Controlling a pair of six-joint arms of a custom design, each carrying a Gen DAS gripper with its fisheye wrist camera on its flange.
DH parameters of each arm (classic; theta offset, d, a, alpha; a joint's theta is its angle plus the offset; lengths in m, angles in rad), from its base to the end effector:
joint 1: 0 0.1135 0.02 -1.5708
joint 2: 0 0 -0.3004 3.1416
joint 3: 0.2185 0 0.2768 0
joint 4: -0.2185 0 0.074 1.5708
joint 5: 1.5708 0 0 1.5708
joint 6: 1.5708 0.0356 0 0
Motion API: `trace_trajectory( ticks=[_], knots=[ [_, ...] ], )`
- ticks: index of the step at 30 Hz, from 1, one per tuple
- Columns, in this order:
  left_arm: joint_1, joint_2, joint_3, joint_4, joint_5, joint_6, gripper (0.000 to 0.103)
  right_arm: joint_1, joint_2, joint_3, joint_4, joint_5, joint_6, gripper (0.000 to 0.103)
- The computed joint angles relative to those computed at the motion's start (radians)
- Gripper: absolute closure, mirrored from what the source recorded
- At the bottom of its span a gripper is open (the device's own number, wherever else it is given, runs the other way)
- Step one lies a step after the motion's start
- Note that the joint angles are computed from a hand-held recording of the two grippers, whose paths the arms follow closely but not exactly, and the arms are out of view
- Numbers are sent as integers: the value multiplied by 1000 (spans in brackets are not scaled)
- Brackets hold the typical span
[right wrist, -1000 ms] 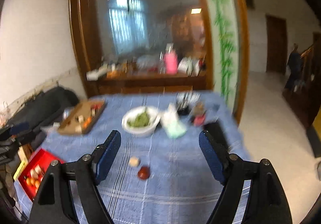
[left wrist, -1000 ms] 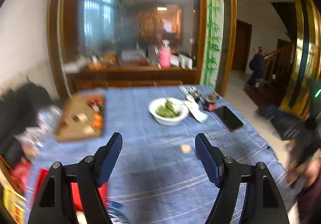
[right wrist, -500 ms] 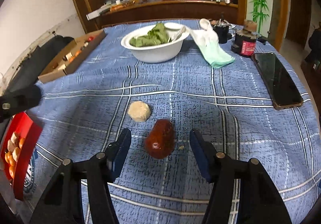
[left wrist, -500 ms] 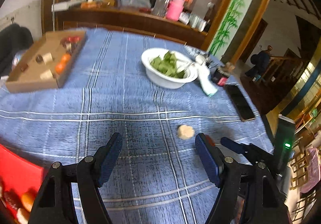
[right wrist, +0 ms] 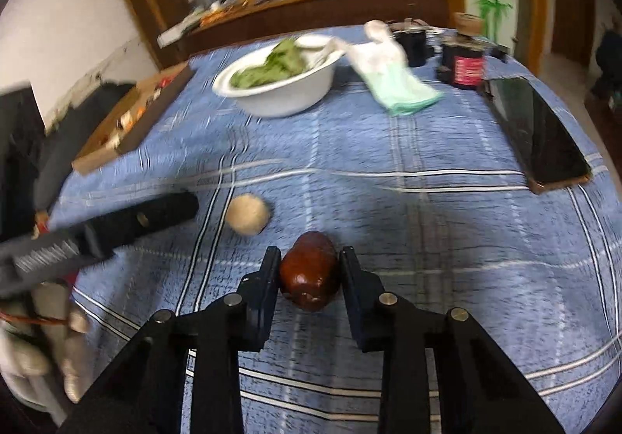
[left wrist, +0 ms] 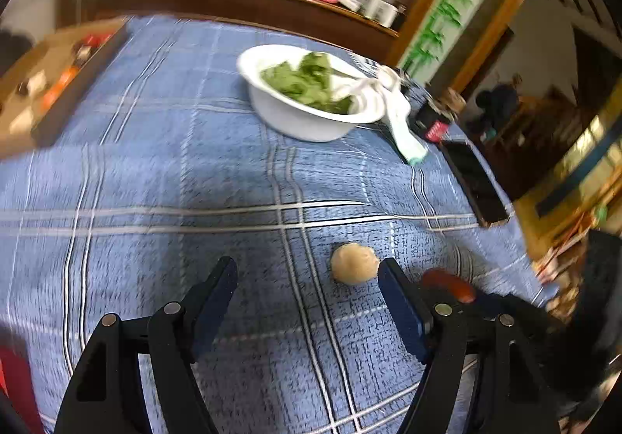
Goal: Organize fruits
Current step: 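Grasp the beige chunk with the left tool while the right tool grasps the date, then carry the chunk and the date over the red tray and release both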
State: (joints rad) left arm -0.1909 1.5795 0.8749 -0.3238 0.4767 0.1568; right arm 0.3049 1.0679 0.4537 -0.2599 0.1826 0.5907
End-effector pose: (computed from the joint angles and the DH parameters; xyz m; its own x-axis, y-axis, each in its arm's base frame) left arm 0.3129 -0.0771 0.1941 -0.7680 0.2897 -0.5712 0.5275 0.7919 -0.3076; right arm 0.1933 0.0540 0.1864 -0.7101 0.3507 -0.6105 0.2546 0.9364 0.2417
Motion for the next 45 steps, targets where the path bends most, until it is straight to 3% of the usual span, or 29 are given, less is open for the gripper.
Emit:
trace_trajectory(
  ticks=[6,9,11,14,21,33,36,40,45],
  knots=[
    [-107,42,22,31,-53,51,27,-50,-45,-13,-26,-28,4,74],
    [-166,49,7,80,-154,76,43,-50,-32,-9,-29,-30,3,74],
    [-202,57,-7,113,-236,98,61,-50,-37,-8,-31,-27,1,74],
    [-218,44,-37,156,-268,114,72,-45,-45,-8,-33,-16,1,74],
    [-171,-70,-104,144,-250,98,72,-31,-54,-11,-31,-10,10,74],
    [180,-454,-232,-131,26,146,72,42,-197,-53,59,-142,57,74],
    [346,-514,-230,-252,125,239,72,115,-201,-48,87,-162,109,74],
    [620,-508,-185,-426,279,412,72,281,-229,-61,104,-103,228,74],
    [921,-387,-84,-580,396,634,72,555,-129,-1,110,58,347,74]
  ],
)
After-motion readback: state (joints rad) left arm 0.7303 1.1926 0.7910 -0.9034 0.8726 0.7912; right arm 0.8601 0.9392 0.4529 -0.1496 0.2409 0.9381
